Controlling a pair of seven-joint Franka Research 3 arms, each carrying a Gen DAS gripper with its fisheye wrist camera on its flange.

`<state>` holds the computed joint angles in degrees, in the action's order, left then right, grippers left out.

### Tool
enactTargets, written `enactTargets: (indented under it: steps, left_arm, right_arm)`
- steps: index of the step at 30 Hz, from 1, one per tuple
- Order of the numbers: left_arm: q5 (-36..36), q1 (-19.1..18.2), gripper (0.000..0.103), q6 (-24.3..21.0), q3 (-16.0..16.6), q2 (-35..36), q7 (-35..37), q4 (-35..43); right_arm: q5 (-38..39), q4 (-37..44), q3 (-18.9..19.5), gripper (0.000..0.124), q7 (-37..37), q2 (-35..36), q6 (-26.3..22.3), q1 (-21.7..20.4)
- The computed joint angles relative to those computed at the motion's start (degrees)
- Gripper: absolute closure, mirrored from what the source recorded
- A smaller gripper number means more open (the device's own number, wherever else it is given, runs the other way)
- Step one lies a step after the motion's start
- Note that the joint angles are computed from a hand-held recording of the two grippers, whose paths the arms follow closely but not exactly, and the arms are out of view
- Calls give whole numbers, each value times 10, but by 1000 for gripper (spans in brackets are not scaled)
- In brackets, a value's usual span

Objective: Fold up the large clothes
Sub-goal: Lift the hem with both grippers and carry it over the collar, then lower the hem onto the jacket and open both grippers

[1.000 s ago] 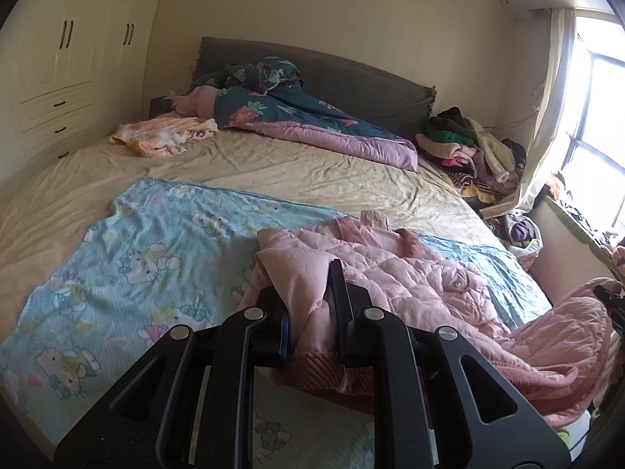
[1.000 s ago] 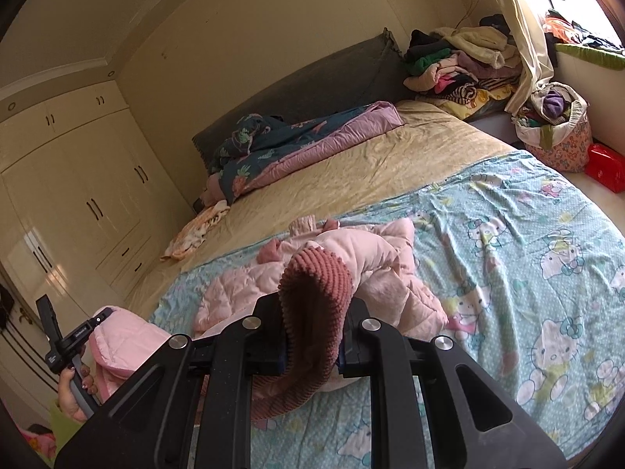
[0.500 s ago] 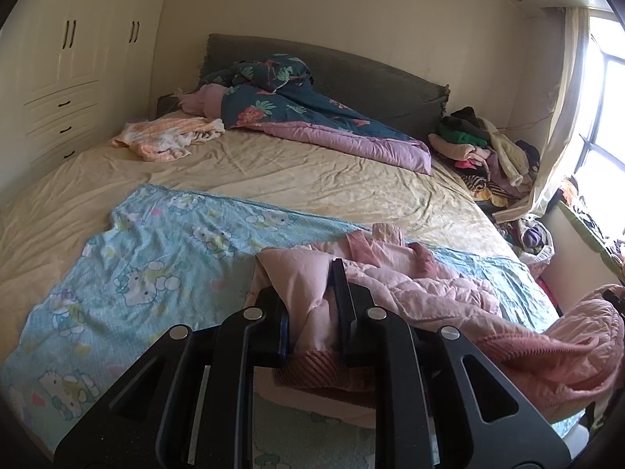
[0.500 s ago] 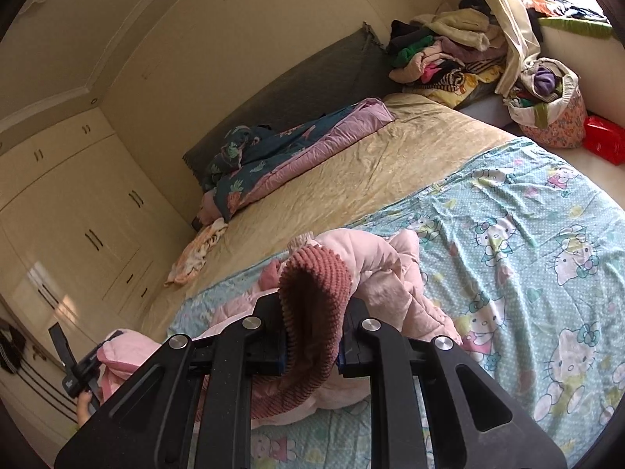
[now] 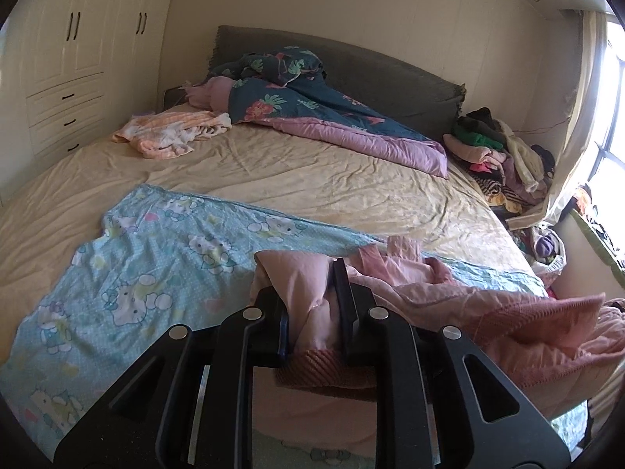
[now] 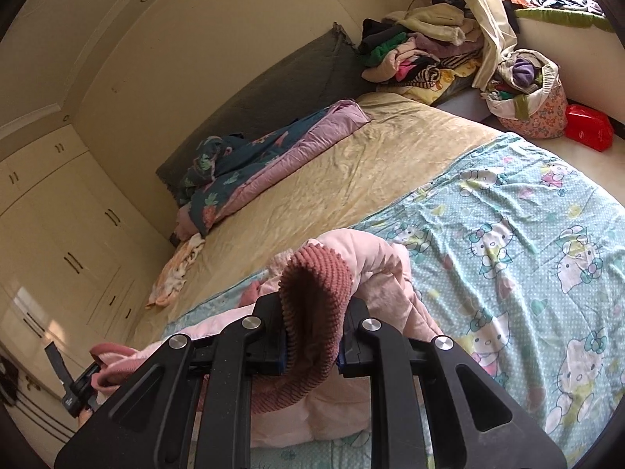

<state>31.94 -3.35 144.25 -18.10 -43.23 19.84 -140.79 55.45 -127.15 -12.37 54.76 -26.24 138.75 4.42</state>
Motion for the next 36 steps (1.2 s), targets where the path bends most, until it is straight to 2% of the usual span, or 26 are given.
enactTargets:
  steps: [8,20,27,30,33,36]
  left_arm:
    - [28,24,89,6,-2,55,-8,17]
    - [53,31,89,18,11,117,-14,37]
    - [63,30,89,25,18,139,-18,44]
    - [67,31,88,30,19,146,-21,46]
    - [71,31,87,34,20,156,-22,49]
    - [76,31,86,29,17,165,-26,55]
  right_arm:
    - [12,51,10,104,17,77,-2,0]
    - [49,98,32,93,7,142,-19,-16]
    - [98,113,36,73,-28,159,-34,-22]
    - [124,106,33,59,-62,152,-53,-23]
    - [126,81,41,48,-107,132,-35,-20]
    - [84,46,56,42,-133,115,8,-13]
